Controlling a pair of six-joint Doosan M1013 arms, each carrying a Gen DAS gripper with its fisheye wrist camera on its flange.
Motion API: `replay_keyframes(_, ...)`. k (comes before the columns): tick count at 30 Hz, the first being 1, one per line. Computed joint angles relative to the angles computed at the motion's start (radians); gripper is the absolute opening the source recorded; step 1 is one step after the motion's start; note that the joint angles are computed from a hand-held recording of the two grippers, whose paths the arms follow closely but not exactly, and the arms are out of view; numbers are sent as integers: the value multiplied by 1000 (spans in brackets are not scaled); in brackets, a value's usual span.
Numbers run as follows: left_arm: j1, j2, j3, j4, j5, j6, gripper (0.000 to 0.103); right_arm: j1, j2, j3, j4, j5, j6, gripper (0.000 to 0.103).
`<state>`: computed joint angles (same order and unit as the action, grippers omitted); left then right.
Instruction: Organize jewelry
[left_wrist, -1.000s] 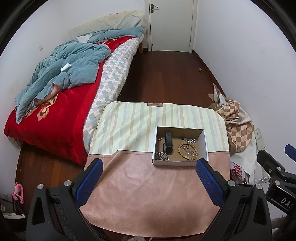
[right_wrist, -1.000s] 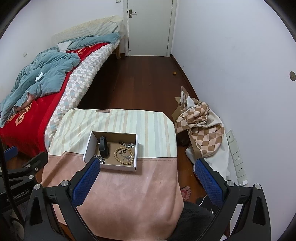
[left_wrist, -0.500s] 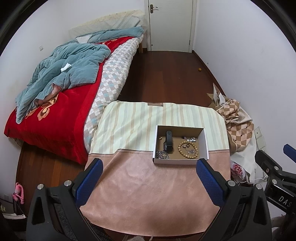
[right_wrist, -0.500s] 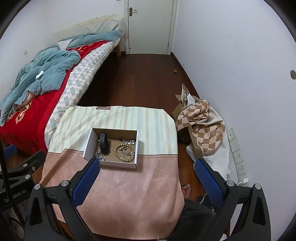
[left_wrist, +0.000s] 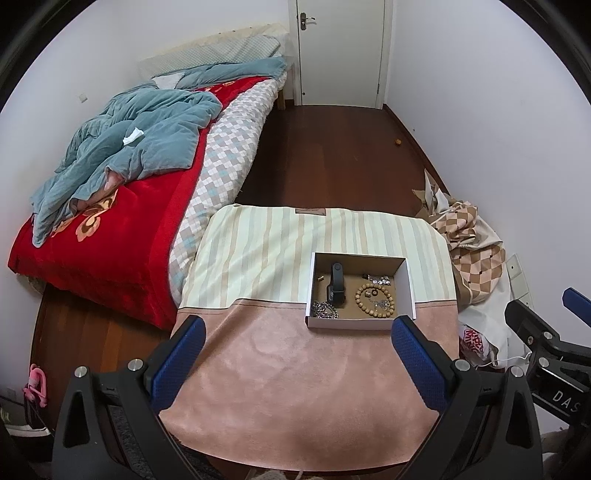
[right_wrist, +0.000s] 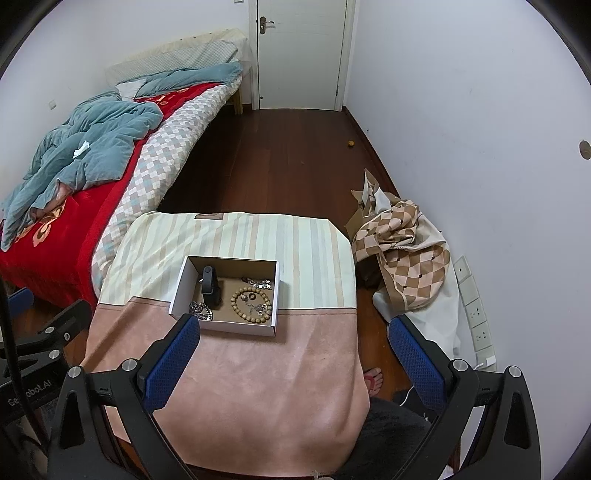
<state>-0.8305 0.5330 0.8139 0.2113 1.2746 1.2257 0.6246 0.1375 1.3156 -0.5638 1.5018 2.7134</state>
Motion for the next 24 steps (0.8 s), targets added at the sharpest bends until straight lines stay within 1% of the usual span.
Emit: replay_keyframes(24, -4, -1, -5, 1, 0, -5, 103, 5, 2, -5, -4, 8, 1, 103)
